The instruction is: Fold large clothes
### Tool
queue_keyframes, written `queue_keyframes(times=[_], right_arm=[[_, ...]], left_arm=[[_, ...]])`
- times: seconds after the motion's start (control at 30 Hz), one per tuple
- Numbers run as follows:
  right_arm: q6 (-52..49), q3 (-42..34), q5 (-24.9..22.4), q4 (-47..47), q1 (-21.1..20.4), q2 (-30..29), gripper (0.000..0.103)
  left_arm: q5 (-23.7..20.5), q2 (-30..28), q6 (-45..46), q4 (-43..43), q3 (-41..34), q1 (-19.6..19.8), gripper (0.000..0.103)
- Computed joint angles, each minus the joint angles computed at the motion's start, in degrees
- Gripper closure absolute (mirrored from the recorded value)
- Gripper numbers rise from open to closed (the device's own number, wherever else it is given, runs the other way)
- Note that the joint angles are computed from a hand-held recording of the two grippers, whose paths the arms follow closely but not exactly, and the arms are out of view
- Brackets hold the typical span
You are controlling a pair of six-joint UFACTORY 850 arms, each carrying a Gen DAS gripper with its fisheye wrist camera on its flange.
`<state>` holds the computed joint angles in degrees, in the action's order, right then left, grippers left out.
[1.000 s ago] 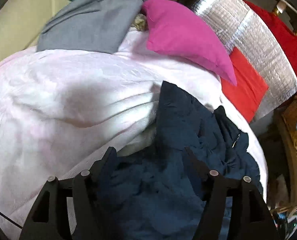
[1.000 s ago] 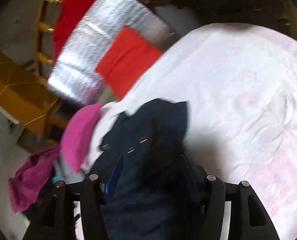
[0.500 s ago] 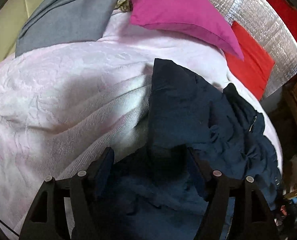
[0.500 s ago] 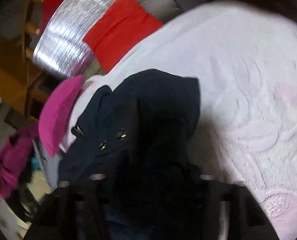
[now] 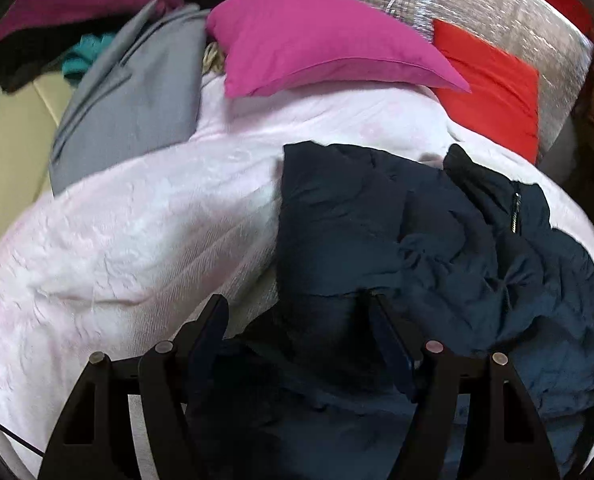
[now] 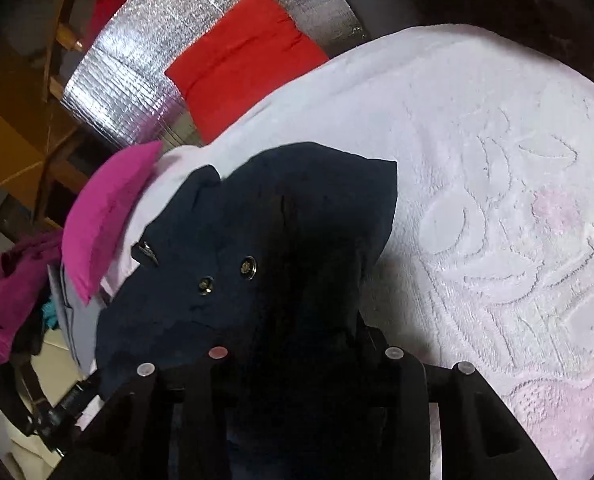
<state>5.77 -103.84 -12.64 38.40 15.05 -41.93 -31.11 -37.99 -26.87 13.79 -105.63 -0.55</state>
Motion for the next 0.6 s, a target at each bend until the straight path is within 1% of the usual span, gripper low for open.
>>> queue_keyframes(times=[0.03, 0.07, 0.1, 0.17, 0.27, 0.37, 0.43, 0.5, 0.6], right_arm=[[-0.6, 0.4, 0.1, 1.5, -0.1, 0.3, 0.045], [-2.6, 1.0, 0.4, 4.2, -0.2, 0.7, 0.041], [-2.6, 0.5, 0.5, 4.8, -0.1, 0.4, 0.037], [-3.9, 1.0, 1.0, 6.7, -0.3, 0.7, 0.037], [-5.2, -0.6, -0.5, 8.8, -0.7, -0.6, 0.035], [-2.9, -2.3, -2.3, 6.1, -0.9, -1.9, 0.035], [-3.8, -3.1, -3.3, 6.8, -0.8, -2.5, 0.034], [-2.3, -4.1, -3.9, 4.0, -0.6, -3.2, 0.035], [6.2, -4.7, -2.5, -8.6, 0.5, -3.1, 0.057]], left_arm=[[0.2, 0.1, -0.6, 1.5, 0.1, -0.3, 0.03], [0.3, 0.1, -1.0, 2.4, 0.1, -0.5, 0.03], [0.4, 0.2, -1.6, 3.6, 0.2, -0.8, 0.03], [0.5, 0.1, -2.3, 5.3, 0.1, -1.2, 0.03], [0.5, 0.0, -2.9, 6.3, -0.1, -1.5, 0.03], [0.3, -0.3, -3.4, 7.3, -0.5, -1.7, 0.03], [0.3, -0.4, -3.5, 7.5, -0.6, -1.7, 0.03], [0.2, -0.4, -3.8, 7.9, -0.6, -1.7, 0.03], [0.1, -0.6, -4.4, 8.7, -0.8, -1.9, 0.03]])
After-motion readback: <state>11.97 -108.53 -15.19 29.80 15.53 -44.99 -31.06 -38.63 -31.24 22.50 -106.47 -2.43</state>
